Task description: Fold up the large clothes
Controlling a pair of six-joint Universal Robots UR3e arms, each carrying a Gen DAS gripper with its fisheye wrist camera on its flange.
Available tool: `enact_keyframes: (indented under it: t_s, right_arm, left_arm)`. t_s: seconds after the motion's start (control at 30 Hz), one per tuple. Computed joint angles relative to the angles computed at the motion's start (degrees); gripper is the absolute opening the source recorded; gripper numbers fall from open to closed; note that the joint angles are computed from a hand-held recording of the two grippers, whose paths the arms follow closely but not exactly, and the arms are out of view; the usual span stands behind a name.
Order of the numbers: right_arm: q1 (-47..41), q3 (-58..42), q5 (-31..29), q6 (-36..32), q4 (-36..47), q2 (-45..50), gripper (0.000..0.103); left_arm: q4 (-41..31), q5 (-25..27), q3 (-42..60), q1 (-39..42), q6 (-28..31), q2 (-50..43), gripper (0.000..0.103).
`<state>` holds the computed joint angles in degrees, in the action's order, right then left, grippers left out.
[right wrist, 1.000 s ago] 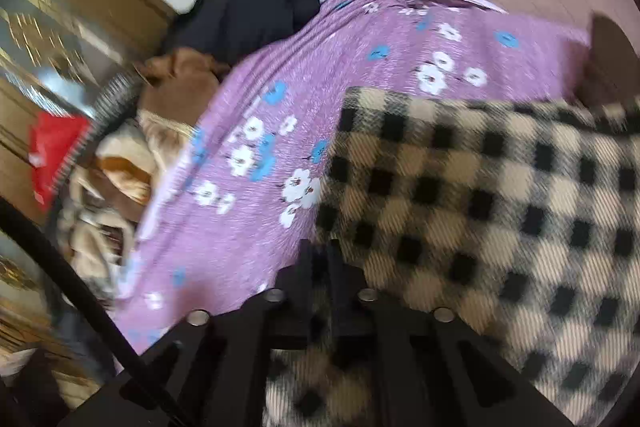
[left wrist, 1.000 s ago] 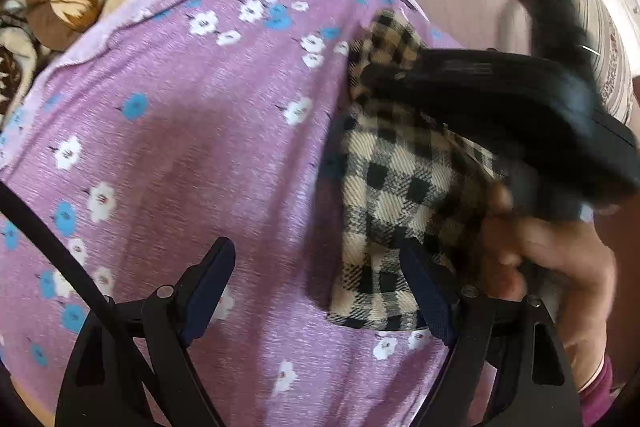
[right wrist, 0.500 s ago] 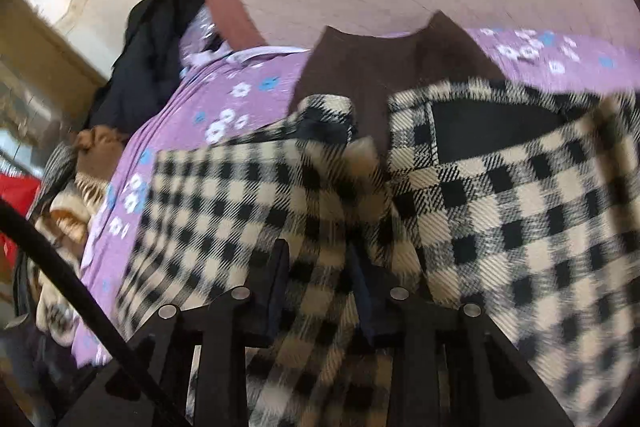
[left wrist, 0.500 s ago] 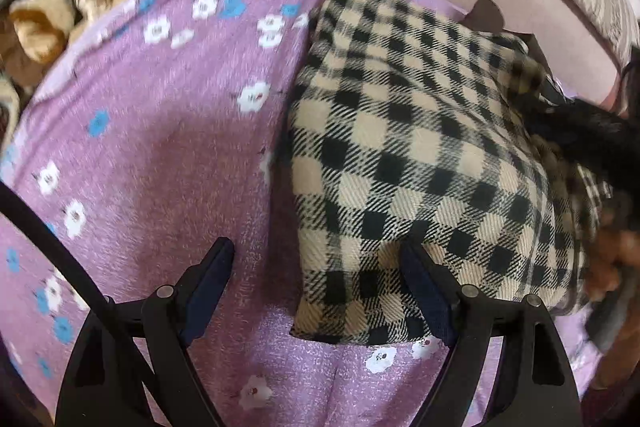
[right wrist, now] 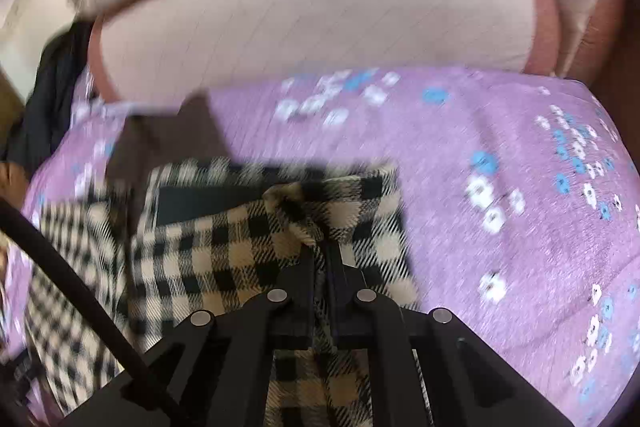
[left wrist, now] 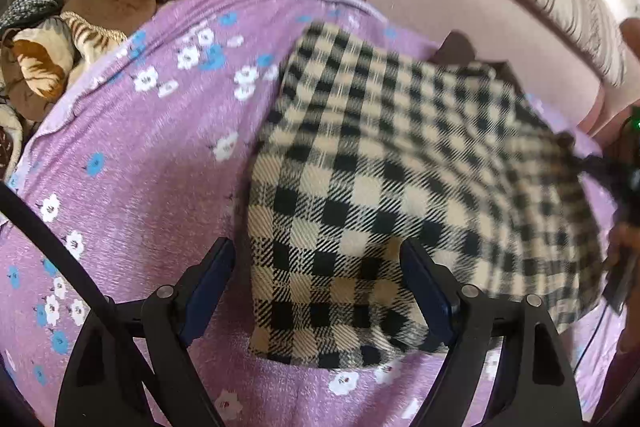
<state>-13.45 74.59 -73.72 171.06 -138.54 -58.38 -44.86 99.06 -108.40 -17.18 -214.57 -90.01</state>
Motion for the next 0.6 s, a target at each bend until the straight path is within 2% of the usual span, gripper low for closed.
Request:
enact_keyframes:
  t_s: [0.07, 0.13, 0.23, 0.27, 0.33, 0.43, 0.53, 0.6]
  right_arm:
    - [-1.3, -1.0, -1.1, 2.4, -3.1, 2.2, 0.006]
    - [-1.8, -4.3, 0.9, 2.3, 0.7, 5.2, 0.006]
    - [-2.8, -1.5, 3.2, -1.2, -1.1, 3.4, 0.010]
    - [-4.2, 0.7, 5.5, -1.9, -0.6, 1.1, 0.020]
    - [-6.9, 6.1, 9.5, -2.8, 0.4, -4.6, 0.035]
    - [-9.4, 15.2, 11.0, -10.7, 5.8, -15.2, 0.036]
    - [-10.6, 26.5, 12.0, -17.7, 6.8, -24.4, 0.036]
    - [-7.9, 30.0, 7.0, -17.9, 2.9, -23.7, 0.035]
  left_arm:
    - [-1.2, 0.1, 1.1, 0.3, 0.1, -2.0, 0.083]
    - [-0.5, -0.7, 0.9, 1.0, 0.2, -3.0, 0.083]
    - [-0.1, -1.5, 0.3, 1.7, 0.3, -2.5, 0.083]
    - [-0.3, -1.5, 0.4, 1.7, 0.4, -2.4, 0.083]
    - [-0.5, -1.1, 0.4, 1.4, 0.2, -2.1, 0.083]
    - [-0.4, -0.7, 0.0, 0.9, 0.1, -1.0, 0.083]
    - [-0.2, 0.4, -0.1, -0.1, -0.4, -0.2, 0.083]
    - [-0.5, 1.8, 0.3, -1.1, -0.6, -1.1, 0.083]
